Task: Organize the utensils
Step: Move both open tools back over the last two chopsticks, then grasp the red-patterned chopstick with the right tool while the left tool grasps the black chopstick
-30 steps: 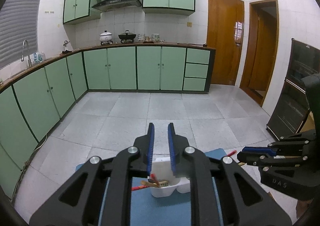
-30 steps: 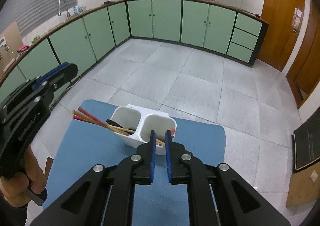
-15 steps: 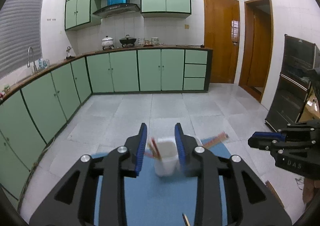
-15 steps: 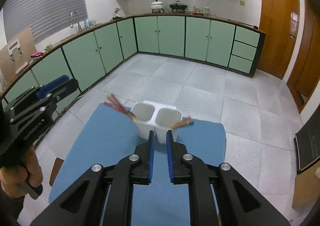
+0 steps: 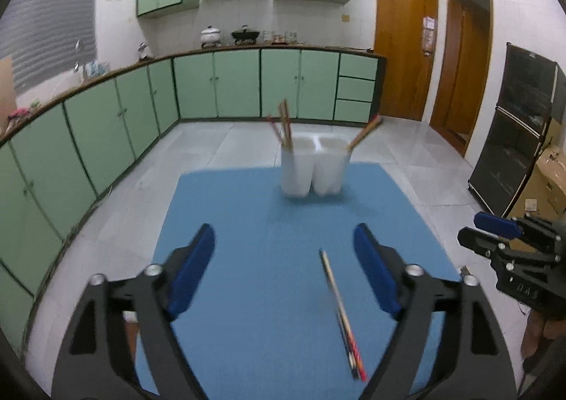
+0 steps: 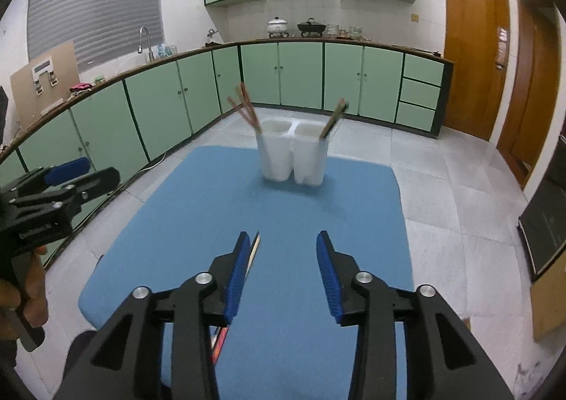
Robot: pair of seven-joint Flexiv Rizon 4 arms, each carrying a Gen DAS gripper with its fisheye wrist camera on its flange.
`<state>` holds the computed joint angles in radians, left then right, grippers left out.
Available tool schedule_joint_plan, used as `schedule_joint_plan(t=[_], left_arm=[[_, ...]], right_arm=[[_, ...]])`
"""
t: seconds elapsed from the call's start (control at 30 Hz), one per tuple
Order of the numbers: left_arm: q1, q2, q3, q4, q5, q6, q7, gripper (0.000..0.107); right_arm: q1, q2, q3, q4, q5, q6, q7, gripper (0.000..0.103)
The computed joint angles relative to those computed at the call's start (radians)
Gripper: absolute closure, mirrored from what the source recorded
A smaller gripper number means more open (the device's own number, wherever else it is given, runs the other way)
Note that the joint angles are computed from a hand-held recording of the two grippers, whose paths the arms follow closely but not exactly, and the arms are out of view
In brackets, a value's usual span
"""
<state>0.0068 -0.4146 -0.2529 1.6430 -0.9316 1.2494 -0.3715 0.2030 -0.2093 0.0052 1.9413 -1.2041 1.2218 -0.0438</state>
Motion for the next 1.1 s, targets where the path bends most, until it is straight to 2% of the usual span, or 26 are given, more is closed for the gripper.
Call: schedule_joint_plan(t=[0.07,0.3,0.47,0.67,0.93,1.03,1.1], left_arm=[[0.018,0.034,-0.006,0.074,-0.056,0.003,0.045,0.021],[0.013,0.064,0.058,0.210,-0.089,-0.029,0.059,0.017],[-0.002,0.069,0.063,0.289,-0.122,0.035,0.133,0.013],[0.004,0.059,0.066,0.303,-0.109,0.017,0.133,0.012],[0.005,0.040,0.067,0.289,-0.093,0.010,0.104,0.012],[0.007,0.036,0.065,0.288,-0.081,0.010,0.089,0.012],[0.007,0.034,0.062,0.287,-0.074,0.014,0.082,0.012]], right_arm=[[0.015,0.008,-0.004,0.052,-0.124,-0.010,0.125,0.062],[0.026,-0.047,0.039,0.129,-0.353,-0.019,0.400,0.058],[0.050,-0.132,0.051,0.109,-0.401,-0.012,0.472,0.057],[0.064,-0.198,0.040,0.066,-0.409,-0.001,0.490,0.057],[0.054,-0.209,0.024,0.055,-0.454,-0.006,0.535,0.057],[0.051,-0.210,0.028,0.056,-0.462,-0.015,0.544,0.069],[0.043,-0.209,0.030,0.058,-0.470,-0.006,0.550,0.085]])
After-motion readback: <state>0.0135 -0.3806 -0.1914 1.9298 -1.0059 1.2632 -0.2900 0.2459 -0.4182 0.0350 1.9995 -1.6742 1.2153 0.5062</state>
